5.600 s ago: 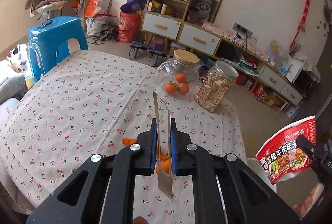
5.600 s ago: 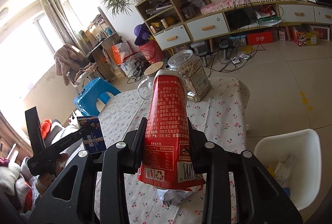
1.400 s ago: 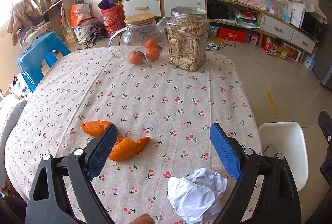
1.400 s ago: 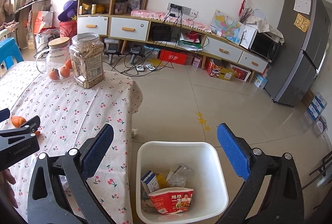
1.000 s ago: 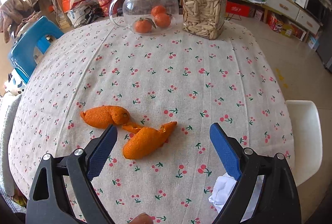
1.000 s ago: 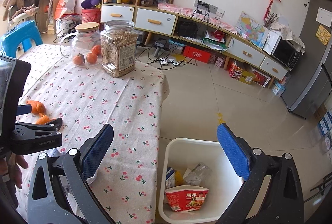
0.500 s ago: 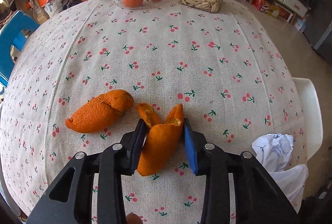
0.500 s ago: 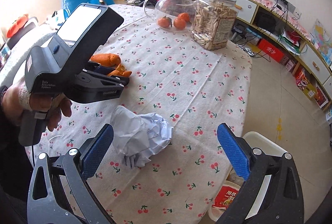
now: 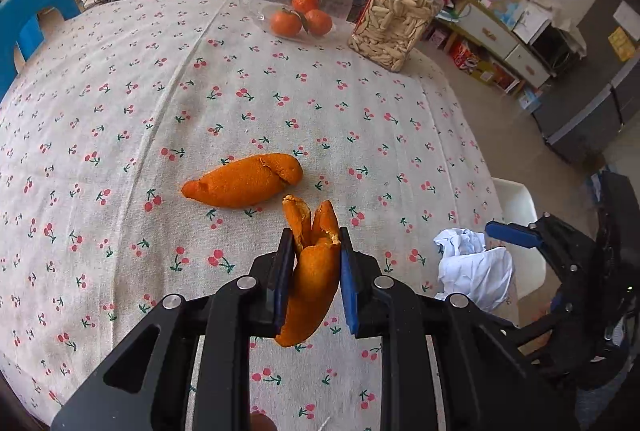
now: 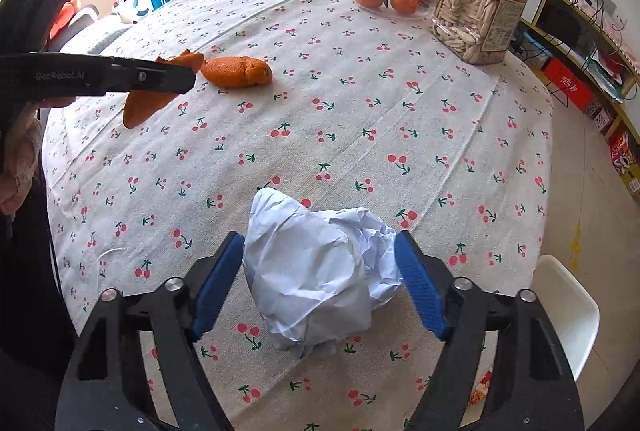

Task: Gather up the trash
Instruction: 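Grasp an orange peel with the left tool while the right tool grasps crumpled white paper, then lift the orange peel and crumpled paper off the table with both tools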

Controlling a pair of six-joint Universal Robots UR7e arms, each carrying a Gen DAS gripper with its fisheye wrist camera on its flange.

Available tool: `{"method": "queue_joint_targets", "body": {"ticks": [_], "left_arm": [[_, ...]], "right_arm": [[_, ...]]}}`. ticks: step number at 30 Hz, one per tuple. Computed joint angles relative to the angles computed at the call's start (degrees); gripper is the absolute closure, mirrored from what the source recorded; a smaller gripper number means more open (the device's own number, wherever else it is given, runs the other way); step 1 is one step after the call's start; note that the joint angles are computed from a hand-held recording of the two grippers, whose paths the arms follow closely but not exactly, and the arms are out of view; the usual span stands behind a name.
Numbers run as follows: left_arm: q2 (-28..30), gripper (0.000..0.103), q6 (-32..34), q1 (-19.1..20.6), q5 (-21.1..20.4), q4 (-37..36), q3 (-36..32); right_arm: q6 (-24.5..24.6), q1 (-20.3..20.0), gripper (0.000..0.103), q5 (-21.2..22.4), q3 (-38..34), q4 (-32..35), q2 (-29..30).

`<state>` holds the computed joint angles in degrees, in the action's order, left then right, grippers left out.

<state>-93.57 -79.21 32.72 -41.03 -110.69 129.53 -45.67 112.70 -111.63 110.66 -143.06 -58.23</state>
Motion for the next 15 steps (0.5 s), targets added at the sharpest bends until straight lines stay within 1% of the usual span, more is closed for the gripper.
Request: {"method": "queue_joint_targets", "body": {"ticks": [2,3,5,10,11,13,15], "left_arm": [[-3.22,0.081,-2.03,-1.26,0.78,-0.3,1.44],[-4.21,0.081,-3.45,-1.88,1.37,0.63,1.76],[-5.74,0.081,-6.46,-2.71,2.55,4.01,1.95],[-9.02,0.081,-10.88,-2.51,2.69,6.8,3.51],[-9.54,0.081,-11.77,-2.45,2.83,7.43,3.72],[-10.55,0.081,-14.17,-2.69,3.38,9.58,3.89],[-11.15,0.081,-17.28,-3.22,4.37,12.85,3.61]], "right_arm": [[0.05,0.34,0.047,-0.12,-0.07,-1.15,0.98],[-0.01,0.5,0.052,0.3,-0.15,-1.25,1.12],[1.17,0.69,0.053,1.61,-0.74,-0.98,1.51],[3.92,1.18,0.06,4.28,-2.16,-1.07,2.93],[4.53,1.4,0.062,4.8,-2.48,-1.16,3.25],[5.86,1.94,0.07,5.85,-3.07,-1.75,3.99],[7.0,2.65,0.072,6.6,-3.53,-3.54,4.84]]}}
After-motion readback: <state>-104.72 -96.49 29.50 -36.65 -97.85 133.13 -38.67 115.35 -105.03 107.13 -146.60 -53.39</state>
